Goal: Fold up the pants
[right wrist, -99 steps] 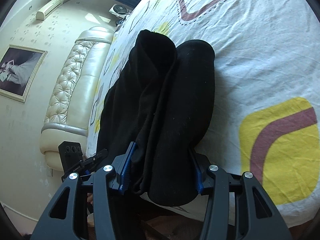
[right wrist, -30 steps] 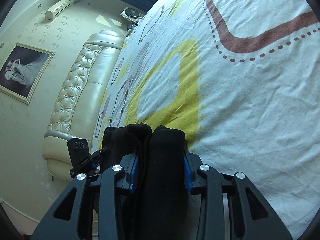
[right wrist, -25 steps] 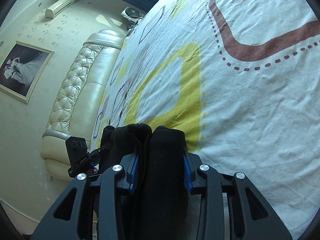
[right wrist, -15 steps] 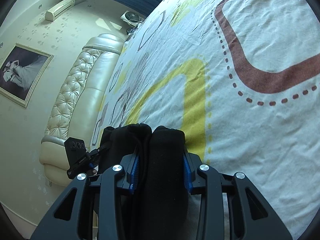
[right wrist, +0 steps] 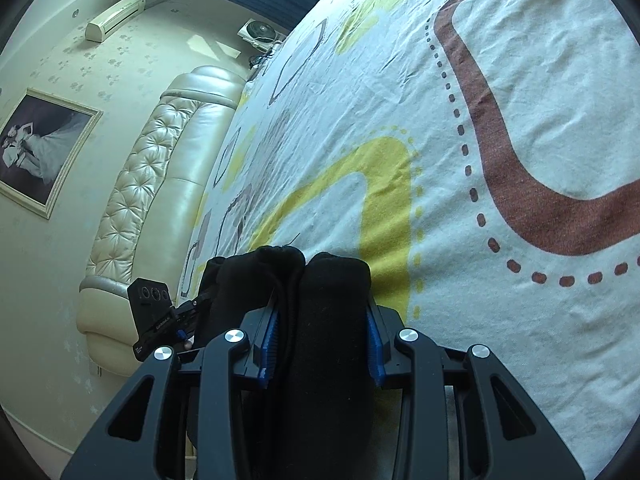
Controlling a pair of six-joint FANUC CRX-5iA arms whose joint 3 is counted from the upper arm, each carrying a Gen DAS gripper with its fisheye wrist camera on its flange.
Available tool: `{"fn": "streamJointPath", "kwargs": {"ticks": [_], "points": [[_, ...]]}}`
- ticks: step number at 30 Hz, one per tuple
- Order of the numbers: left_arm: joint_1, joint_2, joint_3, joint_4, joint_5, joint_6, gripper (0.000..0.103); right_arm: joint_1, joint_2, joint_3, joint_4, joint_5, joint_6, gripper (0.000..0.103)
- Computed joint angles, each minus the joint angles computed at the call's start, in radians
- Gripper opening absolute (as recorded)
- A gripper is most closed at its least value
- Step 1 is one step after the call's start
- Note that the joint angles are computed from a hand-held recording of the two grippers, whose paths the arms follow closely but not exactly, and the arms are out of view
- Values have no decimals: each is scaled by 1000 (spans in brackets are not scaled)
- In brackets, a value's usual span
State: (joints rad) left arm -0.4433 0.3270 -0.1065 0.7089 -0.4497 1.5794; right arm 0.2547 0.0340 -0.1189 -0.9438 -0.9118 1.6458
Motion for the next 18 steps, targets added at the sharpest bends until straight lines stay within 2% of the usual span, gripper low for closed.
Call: {"fn": "streamJointPath", "kwargs": {"ticks": [9,16,18], "points": [[-2,-6,-16,29,12,-27,41,-23,7,-9,-42,-10,29,36],[-12,-18,-57,108,46,-89,43,-43,10,-15,-80,-20,47,36],[-16,-21,-68,144,48,-126,46,-48,9,-17,-88,-26,48,38]]}}
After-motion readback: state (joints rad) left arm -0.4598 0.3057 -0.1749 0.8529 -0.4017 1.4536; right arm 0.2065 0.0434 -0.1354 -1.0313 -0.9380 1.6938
